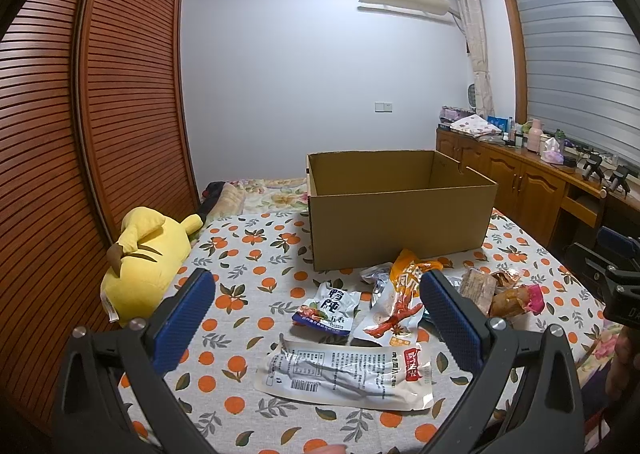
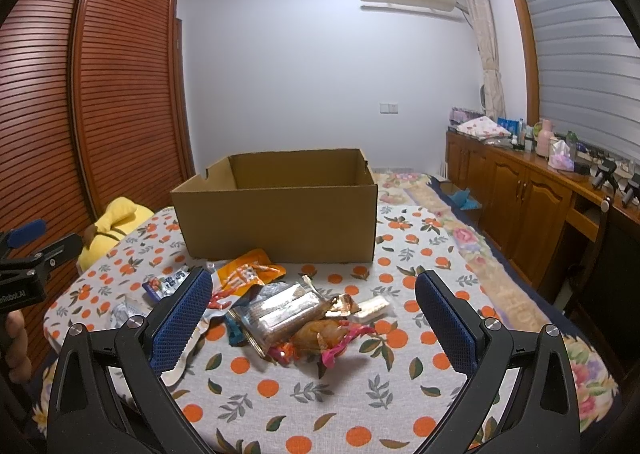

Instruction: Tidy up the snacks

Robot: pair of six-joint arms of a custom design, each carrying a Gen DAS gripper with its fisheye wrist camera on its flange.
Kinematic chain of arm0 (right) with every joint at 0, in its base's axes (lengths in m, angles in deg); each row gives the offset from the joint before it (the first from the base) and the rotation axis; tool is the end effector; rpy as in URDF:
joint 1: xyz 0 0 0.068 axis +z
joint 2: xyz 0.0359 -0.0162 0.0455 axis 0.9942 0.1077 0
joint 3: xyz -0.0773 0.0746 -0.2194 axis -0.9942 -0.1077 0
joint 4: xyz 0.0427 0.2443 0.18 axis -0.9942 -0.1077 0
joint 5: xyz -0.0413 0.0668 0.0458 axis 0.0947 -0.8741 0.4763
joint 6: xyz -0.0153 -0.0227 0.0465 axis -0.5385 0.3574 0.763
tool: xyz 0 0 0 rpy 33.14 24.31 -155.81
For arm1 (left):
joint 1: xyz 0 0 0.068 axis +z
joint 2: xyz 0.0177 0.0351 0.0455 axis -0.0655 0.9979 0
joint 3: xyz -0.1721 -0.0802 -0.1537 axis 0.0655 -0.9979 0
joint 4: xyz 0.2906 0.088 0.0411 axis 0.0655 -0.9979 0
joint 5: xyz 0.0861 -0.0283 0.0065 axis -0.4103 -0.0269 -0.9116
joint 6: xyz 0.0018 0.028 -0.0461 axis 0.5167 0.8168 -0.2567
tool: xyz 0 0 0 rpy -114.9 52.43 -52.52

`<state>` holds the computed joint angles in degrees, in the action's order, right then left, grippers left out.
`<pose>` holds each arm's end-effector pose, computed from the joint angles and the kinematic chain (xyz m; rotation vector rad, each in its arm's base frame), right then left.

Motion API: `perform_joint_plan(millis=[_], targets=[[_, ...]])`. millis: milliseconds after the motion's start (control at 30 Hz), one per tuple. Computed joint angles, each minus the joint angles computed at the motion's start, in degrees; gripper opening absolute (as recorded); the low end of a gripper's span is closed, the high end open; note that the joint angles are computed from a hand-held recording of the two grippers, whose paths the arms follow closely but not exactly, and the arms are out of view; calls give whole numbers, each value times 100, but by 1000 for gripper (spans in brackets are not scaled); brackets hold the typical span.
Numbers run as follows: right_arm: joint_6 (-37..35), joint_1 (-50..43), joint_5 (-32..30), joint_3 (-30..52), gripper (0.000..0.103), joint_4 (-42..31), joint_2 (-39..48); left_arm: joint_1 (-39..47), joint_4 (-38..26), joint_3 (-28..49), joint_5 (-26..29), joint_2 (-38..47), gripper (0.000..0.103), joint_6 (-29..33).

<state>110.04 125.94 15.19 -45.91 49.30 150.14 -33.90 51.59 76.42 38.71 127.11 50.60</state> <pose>0.2014 0.1483 0.0589 0.1444 1.9076 -0.0511 0.2833 -0.1555 0.1014 0.3101 1.9477 -0.1677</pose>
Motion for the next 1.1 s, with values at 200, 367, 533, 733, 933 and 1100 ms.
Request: perform_joint_plan(millis=[200, 367, 533, 733, 933, 1100], targets=[[5, 12, 18, 3, 103, -18, -13, -3, 7, 2, -7, 5, 103, 0], [6, 35, 32, 21, 103, -43, -9, -21, -36, 7, -14, -33, 103, 1], [28, 54, 53, 34, 103, -65, -9, -54, -109, 4, -37, -103, 103, 11], [28, 42, 28, 18, 103, -64, -9, -84, -186, 19, -36, -118, 103, -3], [62, -19, -67, 8, 103, -261, -125, -5, -184, 152, 118, 235, 103, 19], [70, -155, -255, 111, 103, -249, 144, 133, -292, 418, 392, 747, 103, -20]])
